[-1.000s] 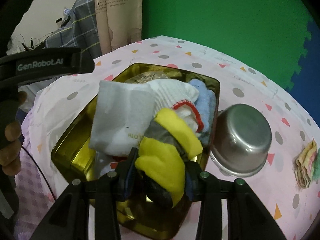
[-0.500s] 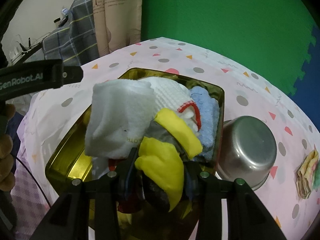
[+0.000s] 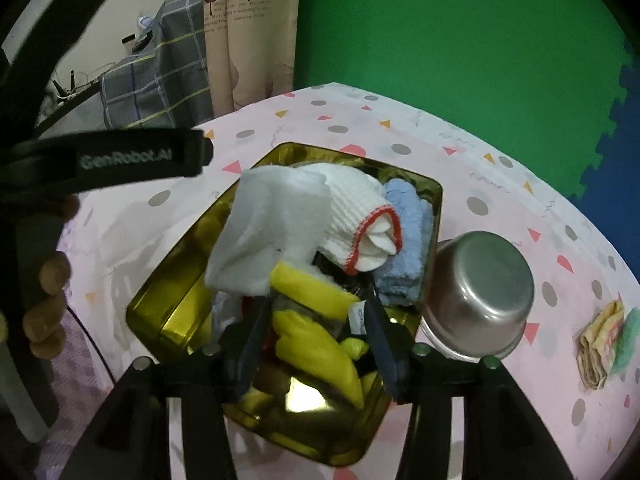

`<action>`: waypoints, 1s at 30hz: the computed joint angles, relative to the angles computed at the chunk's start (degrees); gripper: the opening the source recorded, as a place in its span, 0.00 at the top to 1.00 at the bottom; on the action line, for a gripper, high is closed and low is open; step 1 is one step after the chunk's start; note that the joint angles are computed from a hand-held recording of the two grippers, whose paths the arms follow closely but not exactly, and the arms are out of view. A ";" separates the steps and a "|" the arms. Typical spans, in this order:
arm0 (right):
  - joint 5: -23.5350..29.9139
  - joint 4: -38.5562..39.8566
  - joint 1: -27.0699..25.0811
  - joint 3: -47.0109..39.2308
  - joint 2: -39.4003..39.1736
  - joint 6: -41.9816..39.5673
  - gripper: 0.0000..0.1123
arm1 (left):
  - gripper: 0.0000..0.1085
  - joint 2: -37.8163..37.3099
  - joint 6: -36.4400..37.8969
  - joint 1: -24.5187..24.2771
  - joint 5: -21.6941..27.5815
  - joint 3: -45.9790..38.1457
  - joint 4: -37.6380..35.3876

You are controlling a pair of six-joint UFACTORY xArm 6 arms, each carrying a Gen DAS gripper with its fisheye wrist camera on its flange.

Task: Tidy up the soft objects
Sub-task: 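Lower the yellow item into the tin and open the right tool, then grasp the green fuzzy scrunchie with the right tool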

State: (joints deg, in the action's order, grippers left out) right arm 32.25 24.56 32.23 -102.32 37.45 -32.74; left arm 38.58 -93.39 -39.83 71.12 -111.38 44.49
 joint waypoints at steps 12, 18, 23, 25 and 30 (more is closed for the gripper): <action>-2.13 4.53 -1.68 3.77 -4.37 -2.11 0.53 | 0.15 1.10 0.89 -0.54 0.71 -2.02 0.32; -4.14 6.42 -2.97 4.83 -5.63 -2.25 0.53 | 0.15 2.32 2.39 -0.94 1.65 -3.88 0.75; -6.27 1.84 -5.84 6.27 -6.08 2.07 0.53 | 0.15 3.91 4.47 -1.49 2.64 -6.38 1.13; -7.27 -0.15 -7.44 7.42 -6.44 4.30 0.53 | 0.15 4.39 5.11 -1.63 2.66 -7.13 1.10; -8.88 -7.97 -12.78 8.83 -5.74 13.11 0.53 | 0.15 5.48 6.70 -1.88 2.70 -8.86 1.23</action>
